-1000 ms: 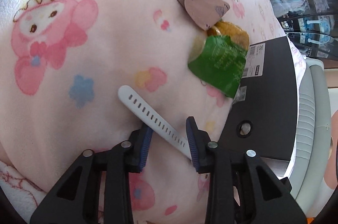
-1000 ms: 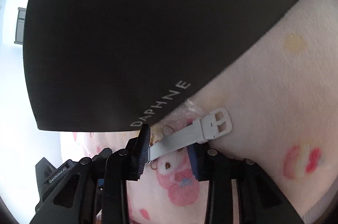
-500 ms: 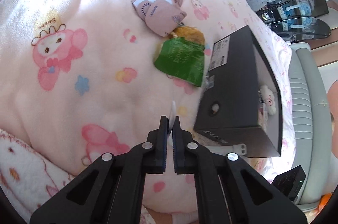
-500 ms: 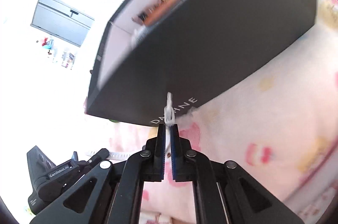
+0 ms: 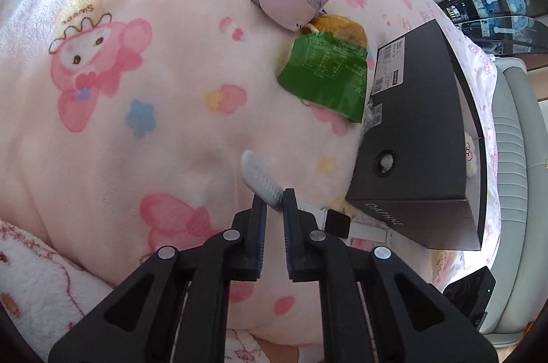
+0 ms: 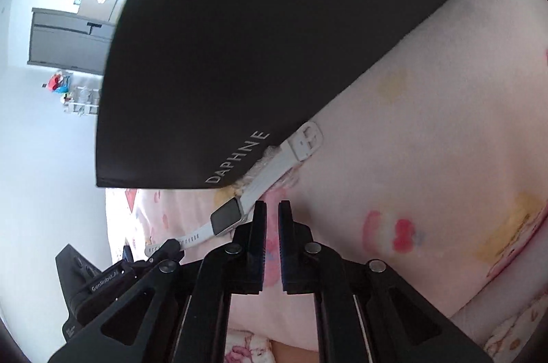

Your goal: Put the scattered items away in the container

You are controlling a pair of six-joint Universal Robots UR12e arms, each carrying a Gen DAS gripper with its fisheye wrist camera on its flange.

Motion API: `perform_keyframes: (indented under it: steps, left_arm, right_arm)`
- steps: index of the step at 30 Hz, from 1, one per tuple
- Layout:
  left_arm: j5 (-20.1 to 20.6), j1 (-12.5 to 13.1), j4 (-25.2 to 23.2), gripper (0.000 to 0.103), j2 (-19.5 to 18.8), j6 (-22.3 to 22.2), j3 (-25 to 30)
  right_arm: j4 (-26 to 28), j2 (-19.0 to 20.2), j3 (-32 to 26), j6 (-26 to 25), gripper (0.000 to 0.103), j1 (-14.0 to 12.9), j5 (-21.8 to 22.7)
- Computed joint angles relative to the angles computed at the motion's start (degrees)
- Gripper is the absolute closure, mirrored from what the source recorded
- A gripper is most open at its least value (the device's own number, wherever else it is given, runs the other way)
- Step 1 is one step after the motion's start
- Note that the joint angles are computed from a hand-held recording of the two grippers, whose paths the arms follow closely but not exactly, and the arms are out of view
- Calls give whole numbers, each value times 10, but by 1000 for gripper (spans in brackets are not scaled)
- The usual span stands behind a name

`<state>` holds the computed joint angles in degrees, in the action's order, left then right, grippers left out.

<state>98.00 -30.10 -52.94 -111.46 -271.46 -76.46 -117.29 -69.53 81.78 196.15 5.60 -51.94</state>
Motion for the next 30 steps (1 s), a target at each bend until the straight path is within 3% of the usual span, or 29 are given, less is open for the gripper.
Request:
perform_keyframes:
  steps: [6, 13, 15, 17, 21, 25, 30]
  left_arm:
    - [-13, 8, 32, 80, 0, -2, -17]
    - [-19, 8, 63, 77, 2, -14, -34]
    - [-13, 6, 59, 81, 1, -9, -31]
    - [6, 2, 62, 99, 2, -4, -30]
    - [31, -8, 47, 101, -1, 25, -13]
    - [32, -11, 49, 101, -6, 49, -1]
    - [28, -10, 62, 101, -3, 82, 8]
  right_arm:
    - [-74, 17, 10, 40, 91, 12, -1]
    - [-72, 16, 14, 27, 90, 18, -6]
    - [-92, 12, 24, 22, 93, 18, -3]
    - [-123, 4, 39, 27, 98, 17, 1]
    - [-148, -15, 52, 5, 101, 16, 4]
    - [-188, -31, 63, 1, 102, 11, 8]
    - [-184, -40, 63, -11, 102, 3, 33]
